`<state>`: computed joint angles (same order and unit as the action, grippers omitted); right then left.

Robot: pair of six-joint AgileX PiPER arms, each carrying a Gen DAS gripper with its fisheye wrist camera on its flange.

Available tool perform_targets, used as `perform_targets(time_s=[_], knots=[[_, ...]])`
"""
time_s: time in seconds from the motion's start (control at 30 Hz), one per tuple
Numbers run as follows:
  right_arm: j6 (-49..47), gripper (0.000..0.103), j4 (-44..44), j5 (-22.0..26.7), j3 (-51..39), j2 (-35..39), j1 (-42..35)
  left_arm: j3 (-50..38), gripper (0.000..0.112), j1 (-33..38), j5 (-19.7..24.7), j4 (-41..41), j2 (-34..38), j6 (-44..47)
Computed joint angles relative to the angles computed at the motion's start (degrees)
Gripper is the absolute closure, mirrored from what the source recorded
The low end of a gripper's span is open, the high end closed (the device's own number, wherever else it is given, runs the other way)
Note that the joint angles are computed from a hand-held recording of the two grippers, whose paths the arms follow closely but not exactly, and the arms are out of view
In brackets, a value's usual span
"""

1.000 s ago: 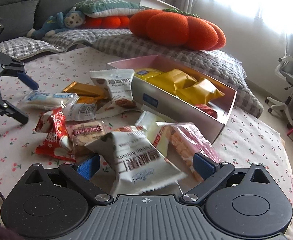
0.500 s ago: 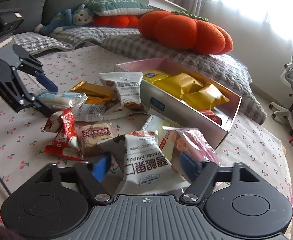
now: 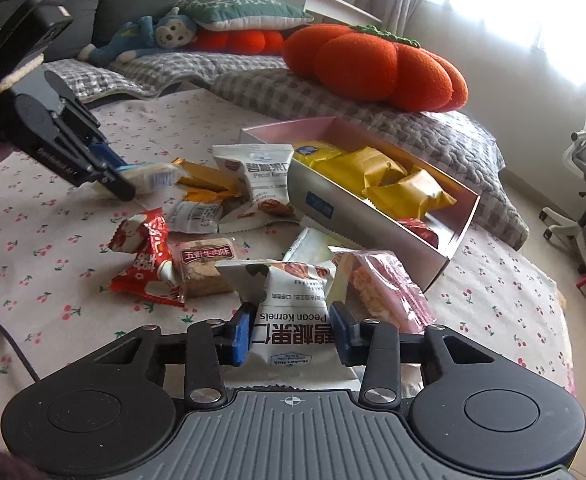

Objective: Organize snacks
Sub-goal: 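Carry the bread bag and Pecan Kernels pack into the box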

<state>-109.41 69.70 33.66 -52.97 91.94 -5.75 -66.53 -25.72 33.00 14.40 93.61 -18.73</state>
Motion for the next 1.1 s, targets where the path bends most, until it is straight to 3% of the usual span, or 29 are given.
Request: perform_targets(time_s=[0.17, 0.4, 0.53, 0.93, 1.1], knots=[[3.4, 0.065, -0.9, 0.8, -0.5, -0.9, -0.8, -2.3, 0.095, -0.5, 3.1, 1.5, 0.4, -4.9], [10.9, 0.065, -2.6, 0.8, -3.6, -1.2, -0.4, -4.9, 0.095, -1.4, 4.2, 2.9, -0.3, -9.0], [15.7, 0.065, -4.8, -1.6, -6.0, -0.9, 1.4, -7.2, 0.095, -2.1, 5.1, 5.2, 0.3, -12.1], [25.9, 0.065, -6.2, -3.1, -14.4, 3.8, 4.2, -14.5, 0.096, -2.3, 5.2, 5.7, 3.9, -17.9], [36.9, 0.064, -10.1, -1.2, -20.4, 7.6, 4.2, -17.6, 0.096, -2.5, 5.4, 6.4, 5.6, -19.6]])
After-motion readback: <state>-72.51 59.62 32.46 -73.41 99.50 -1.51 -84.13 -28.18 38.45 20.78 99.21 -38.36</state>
